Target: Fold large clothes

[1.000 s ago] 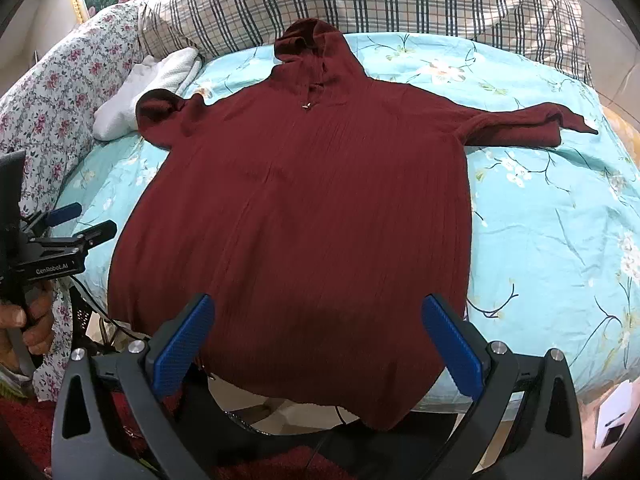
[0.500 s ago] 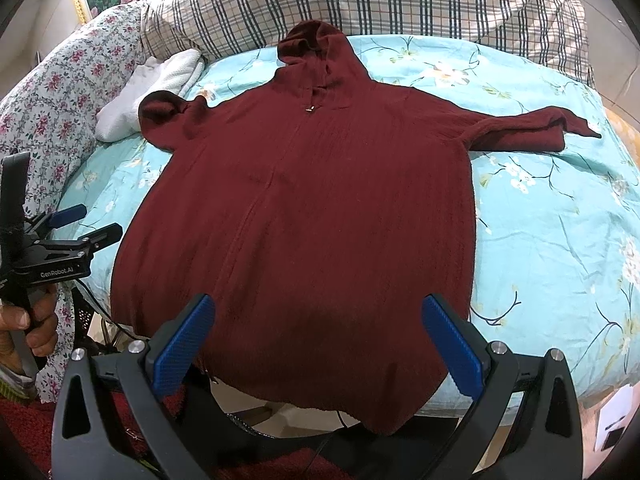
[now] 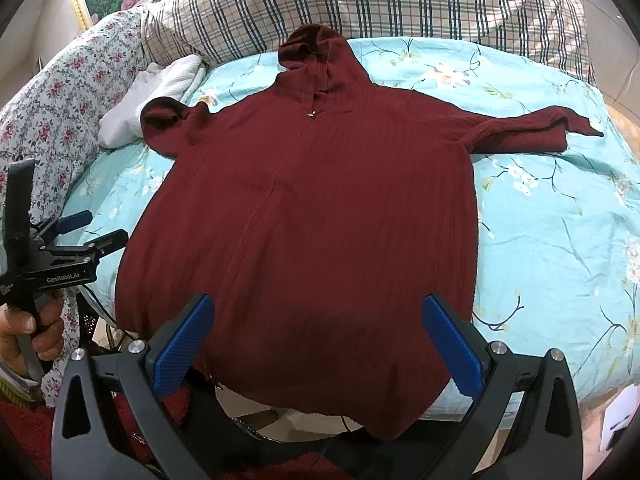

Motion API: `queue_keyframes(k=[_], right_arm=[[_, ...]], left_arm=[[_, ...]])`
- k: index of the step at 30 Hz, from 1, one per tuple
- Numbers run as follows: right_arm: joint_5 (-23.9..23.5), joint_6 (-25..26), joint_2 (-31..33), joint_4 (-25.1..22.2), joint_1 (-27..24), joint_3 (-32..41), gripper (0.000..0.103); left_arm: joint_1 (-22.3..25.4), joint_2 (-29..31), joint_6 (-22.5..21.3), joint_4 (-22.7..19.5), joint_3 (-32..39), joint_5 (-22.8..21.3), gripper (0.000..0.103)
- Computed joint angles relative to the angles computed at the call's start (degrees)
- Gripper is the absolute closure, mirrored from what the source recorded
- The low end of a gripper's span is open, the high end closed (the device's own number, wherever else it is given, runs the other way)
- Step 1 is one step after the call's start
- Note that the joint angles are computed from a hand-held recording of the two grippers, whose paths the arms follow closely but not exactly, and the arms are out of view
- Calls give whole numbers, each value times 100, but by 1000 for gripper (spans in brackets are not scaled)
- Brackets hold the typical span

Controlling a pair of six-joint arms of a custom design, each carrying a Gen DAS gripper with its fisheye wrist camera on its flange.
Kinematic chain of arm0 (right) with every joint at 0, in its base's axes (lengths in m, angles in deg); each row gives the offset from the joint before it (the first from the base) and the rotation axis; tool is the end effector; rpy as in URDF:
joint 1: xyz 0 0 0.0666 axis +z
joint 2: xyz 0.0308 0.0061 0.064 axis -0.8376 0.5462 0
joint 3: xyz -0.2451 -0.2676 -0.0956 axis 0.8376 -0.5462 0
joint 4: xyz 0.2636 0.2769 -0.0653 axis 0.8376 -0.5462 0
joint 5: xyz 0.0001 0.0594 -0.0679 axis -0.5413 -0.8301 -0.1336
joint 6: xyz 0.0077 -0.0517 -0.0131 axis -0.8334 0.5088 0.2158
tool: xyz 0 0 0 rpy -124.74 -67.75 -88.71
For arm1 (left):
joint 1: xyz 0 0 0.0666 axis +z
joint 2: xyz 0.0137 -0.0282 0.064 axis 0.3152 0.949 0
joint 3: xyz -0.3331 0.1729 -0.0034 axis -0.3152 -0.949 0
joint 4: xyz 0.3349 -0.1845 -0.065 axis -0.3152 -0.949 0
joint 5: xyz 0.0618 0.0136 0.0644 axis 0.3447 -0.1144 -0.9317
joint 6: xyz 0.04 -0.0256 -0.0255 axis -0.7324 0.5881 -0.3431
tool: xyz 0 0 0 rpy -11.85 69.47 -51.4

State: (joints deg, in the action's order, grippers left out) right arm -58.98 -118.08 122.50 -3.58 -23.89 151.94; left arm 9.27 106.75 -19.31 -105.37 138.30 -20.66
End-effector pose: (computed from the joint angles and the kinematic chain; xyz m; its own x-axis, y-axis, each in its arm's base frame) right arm 0.4697 0.2911 0.5220 -0.7767 0.2043 -0.5958 0.1496 0.9787 0.1406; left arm 0.5396 -0.0860 0.5407 -0.7578 0.2560 -0.6002 0.2448 0.9642 0.1022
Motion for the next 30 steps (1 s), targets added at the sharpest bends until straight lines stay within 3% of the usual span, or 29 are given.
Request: queue_keyframes(k=[5, 13, 30], right_arm=[[-114, -83, -34, 107, -26, -62, 0], [-65, -74, -37, 146, -50, -91, 0], [1, -207, -237, 570, -114, -400, 0]], left_arm=[[43, 272, 157, -579, 478, 323, 2], [18, 227, 119, -237, 320, 268, 2], [-33, 442, 96, -332, 581, 200, 2]])
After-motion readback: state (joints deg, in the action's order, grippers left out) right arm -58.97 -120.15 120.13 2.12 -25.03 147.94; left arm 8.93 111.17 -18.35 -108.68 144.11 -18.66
